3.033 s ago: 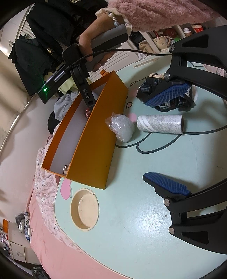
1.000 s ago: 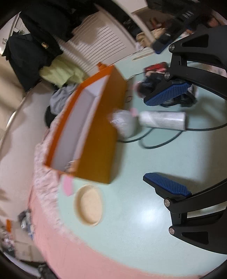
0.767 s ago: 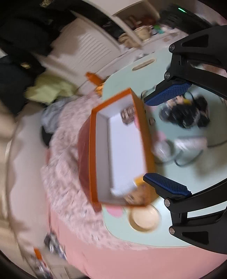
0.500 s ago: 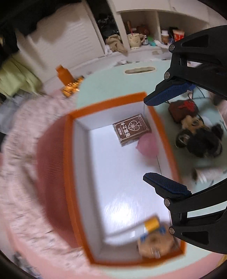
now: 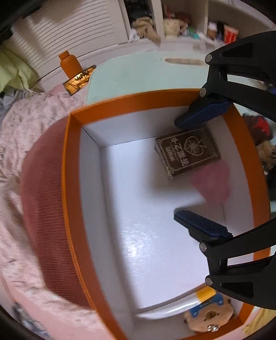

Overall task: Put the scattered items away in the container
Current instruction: 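Grasp the brown printed card box inside the orange box with the left gripper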

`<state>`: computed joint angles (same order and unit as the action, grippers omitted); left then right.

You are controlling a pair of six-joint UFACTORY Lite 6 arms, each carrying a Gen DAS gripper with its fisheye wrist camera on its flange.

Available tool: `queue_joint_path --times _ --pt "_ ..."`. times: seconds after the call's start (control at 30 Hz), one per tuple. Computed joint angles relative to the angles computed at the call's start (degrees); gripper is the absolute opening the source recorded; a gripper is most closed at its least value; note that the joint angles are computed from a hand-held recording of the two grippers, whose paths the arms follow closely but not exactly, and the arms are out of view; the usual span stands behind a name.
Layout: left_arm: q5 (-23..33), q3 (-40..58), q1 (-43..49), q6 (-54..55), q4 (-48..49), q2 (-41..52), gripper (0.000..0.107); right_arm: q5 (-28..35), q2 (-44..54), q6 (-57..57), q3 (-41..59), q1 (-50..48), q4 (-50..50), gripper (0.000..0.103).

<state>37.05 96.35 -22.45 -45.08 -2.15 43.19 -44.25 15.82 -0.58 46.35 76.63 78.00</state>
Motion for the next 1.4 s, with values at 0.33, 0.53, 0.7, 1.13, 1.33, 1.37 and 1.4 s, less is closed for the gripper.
queue_joint_path --times 0.33,0.53,0.7,1.13,1.33,1.37,1.4 --pt "9.3 -0.1 0.0 -9.6 18.0 -2.2 0.079 0.4 -1.1 2.0 -1.4 -0.4 -1.2 0.071" --pt "4.9 -5.9 1.7 -7.7 13.1 -7.6 0.079 0.6 -1.4 2.1 -1.7 -0.6 -1.5 0.071" --pt "7.0 -3.6 0.4 -4.2 11.0 -5.7 0.079 0.9 -1.5 2.2 -1.8 -0.7 -1.7 0.071" --pt "8.3 3.4 0.5 10.1 5.3 1.9 0.08 1.5 -1.0 3.6 -1.9 -1.1 -2.7 0.071" --pt "4.5 -2.1 1.3 7.6 6.2 -2.2 0.063 1.7 -1.0 3.8 -2.0 -1.2 -2.9 0.072" --pt "4.3 -2.7 1.2 6.5 7.5 -2.6 0.063 1.7 -1.0 3.8 -2.0 -1.2 -2.9 0.072" --pt "3.8 -3.6 1.4 6.5 7.4 -3.2 0.063 1.7 -1.0 3.8 -2.0 -1.2 -2.9 0.072"
